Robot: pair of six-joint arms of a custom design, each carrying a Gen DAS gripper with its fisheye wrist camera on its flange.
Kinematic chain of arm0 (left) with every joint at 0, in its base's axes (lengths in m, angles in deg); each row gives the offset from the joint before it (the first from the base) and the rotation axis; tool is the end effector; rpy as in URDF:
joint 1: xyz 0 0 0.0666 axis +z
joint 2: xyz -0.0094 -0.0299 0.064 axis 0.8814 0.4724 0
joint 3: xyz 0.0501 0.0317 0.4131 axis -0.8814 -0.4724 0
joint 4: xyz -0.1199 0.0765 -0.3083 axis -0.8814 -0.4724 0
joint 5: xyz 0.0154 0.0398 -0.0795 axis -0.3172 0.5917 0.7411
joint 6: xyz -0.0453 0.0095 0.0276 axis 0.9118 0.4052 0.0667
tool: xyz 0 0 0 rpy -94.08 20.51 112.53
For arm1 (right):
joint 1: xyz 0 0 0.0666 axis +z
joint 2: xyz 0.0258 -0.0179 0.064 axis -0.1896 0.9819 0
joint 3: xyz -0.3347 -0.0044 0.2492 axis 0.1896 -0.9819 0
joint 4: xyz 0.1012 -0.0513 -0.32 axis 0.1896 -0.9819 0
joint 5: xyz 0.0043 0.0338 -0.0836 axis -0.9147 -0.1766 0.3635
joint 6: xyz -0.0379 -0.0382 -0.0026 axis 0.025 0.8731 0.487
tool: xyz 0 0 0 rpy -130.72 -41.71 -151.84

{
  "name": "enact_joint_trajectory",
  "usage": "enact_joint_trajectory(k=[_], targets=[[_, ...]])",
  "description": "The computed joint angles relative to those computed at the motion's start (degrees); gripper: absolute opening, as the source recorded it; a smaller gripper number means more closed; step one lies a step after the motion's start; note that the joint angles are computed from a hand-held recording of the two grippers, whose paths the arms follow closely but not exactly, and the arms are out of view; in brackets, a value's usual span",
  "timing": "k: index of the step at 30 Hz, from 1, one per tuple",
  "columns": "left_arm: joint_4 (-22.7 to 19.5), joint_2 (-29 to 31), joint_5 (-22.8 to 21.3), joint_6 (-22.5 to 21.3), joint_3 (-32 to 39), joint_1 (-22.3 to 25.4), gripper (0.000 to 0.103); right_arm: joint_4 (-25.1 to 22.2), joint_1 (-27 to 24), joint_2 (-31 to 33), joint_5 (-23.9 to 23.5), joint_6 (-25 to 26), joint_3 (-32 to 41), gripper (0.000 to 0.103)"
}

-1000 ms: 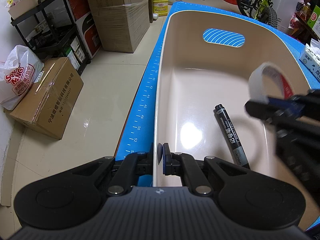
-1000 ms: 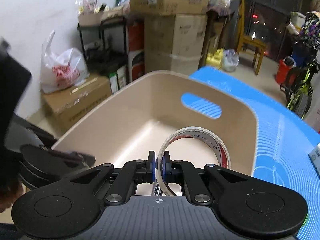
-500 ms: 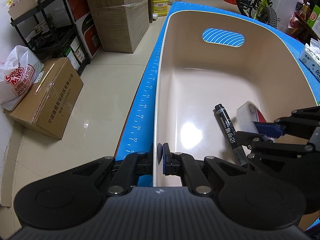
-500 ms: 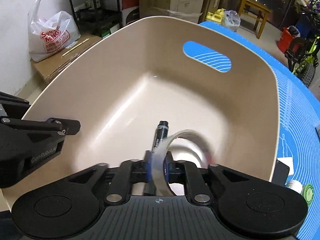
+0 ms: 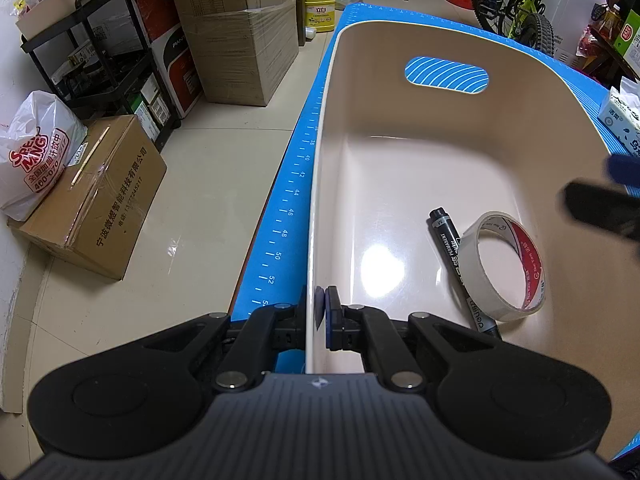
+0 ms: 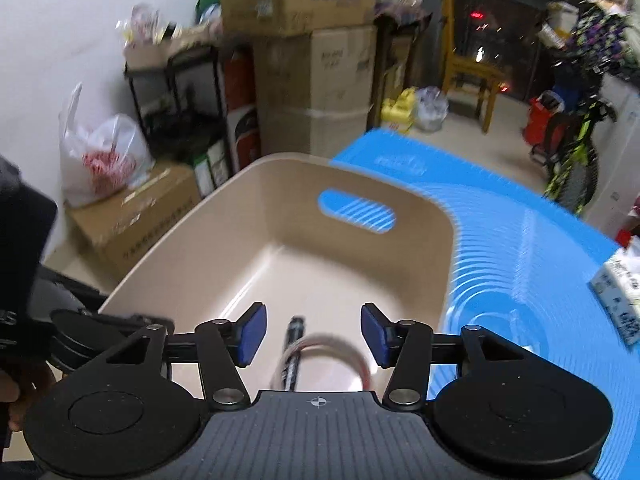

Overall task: Organize rigid objects
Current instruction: 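Carry the tape roll into the bin and release it beside the marker, then grasp the purple-and-orange toy with the right gripper and lift it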

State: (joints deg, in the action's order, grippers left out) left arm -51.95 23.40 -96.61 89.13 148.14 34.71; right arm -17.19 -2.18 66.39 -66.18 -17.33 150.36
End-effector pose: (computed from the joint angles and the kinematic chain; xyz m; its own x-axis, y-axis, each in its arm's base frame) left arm 0.4945 -0.2450 0.4865 -0.8839 0.0660 -0.4631 0.0576 0.9978 0.0323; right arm 0.5170 0.0839 0.5111 -0.6541 -0.2350 -0.7190 -0.3358 0.9419 -0.0024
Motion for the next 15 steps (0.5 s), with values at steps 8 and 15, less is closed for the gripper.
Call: enact_joint_trajectory(k=[8,15], targets=[[-0.1,0.0,0.0,0.0,0.1,0.0,0.007,6.5,-6.2,-5.3,-0.7,-3.5,-5.8,0.068],[0.0,0.0,0.0,-0.1,0.0,0.0,0.007,8.5,-10.4,-6.7,1.3,-3.6,-11.6,0.069]])
